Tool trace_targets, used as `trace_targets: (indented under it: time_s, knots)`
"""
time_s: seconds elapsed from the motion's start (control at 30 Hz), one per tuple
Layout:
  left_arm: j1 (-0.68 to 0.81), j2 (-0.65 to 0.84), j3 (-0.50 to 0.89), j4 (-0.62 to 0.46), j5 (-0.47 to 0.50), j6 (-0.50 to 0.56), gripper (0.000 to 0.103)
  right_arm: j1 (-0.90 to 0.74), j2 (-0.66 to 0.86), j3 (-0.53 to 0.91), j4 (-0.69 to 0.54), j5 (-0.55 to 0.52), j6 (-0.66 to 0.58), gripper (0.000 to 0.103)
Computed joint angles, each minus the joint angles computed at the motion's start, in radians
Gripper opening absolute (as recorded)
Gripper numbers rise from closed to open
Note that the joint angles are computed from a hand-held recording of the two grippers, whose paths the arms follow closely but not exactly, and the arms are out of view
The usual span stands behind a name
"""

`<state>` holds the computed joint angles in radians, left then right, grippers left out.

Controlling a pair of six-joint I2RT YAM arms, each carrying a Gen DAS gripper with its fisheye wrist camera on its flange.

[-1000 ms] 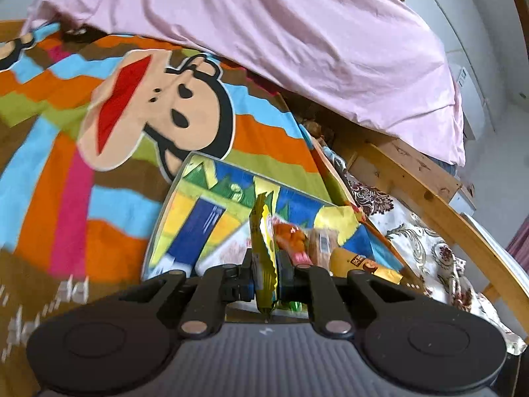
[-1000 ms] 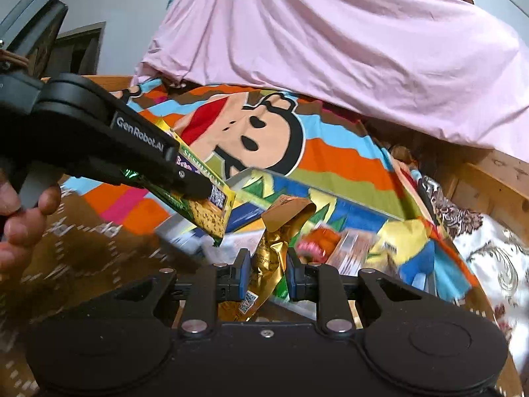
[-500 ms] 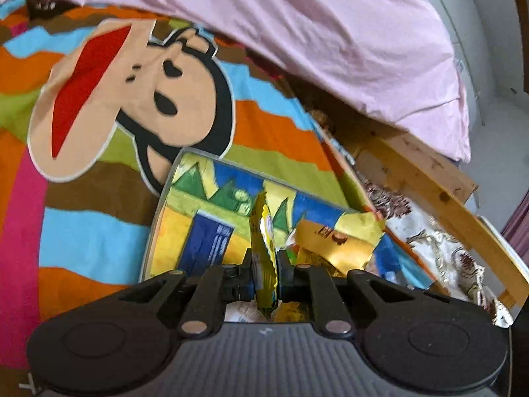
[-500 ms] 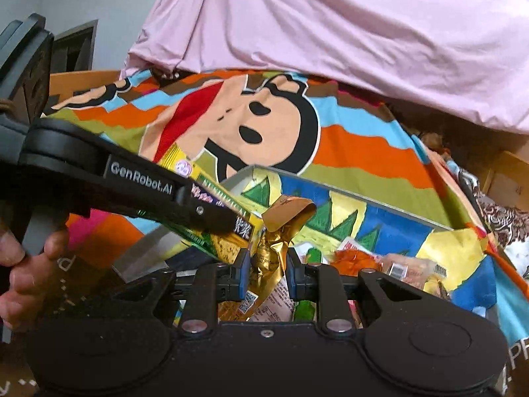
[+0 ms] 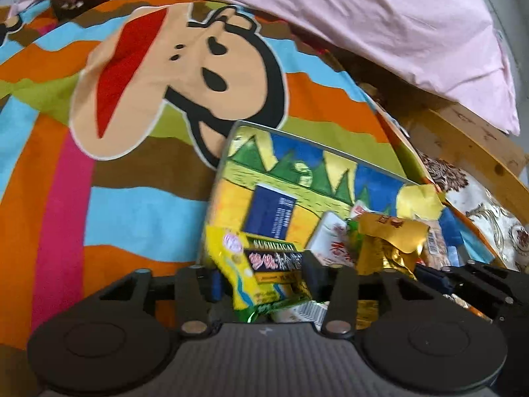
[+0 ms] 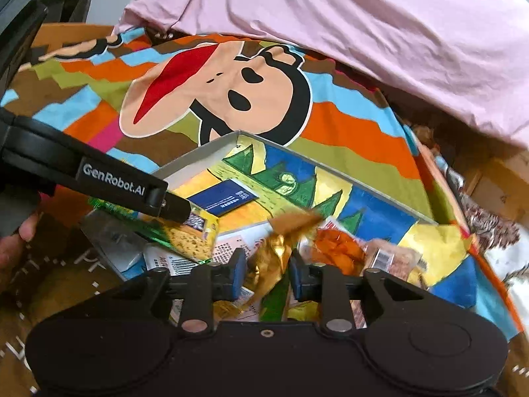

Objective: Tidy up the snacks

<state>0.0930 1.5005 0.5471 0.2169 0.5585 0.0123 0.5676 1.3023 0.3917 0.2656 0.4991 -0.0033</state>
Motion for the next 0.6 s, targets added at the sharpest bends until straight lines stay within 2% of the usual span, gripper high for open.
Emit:
trace_targets:
  time_s: [0.23, 0.33, 0.47, 0.6]
  knots:
    - [0.029, -0.052, -0.031, 0.018, 0.025, 0.016, 0.071, 0.034, -0.041, -0.001, -0.006, 0.056, -0.022, 0.050]
    - [0.025, -0.088, -0.048, 0.035, 0.003, 0.002, 0.083, 0.044, -0.109, -0.014, -0.032, 0.084, -0.010, 0.058]
    - [0.016, -0.136, -0.053, 0.014, -0.019, 0.002, 0.087, 0.047, -0.207, -0.019, -0.100, 0.107, 0.010, 0.062]
    - [0.003, -0.214, -0.065, -0.023, -0.045, -0.001, 0.089, 0.062, -0.343, -0.024, -0.195, 0.142, 0.027, 0.072]
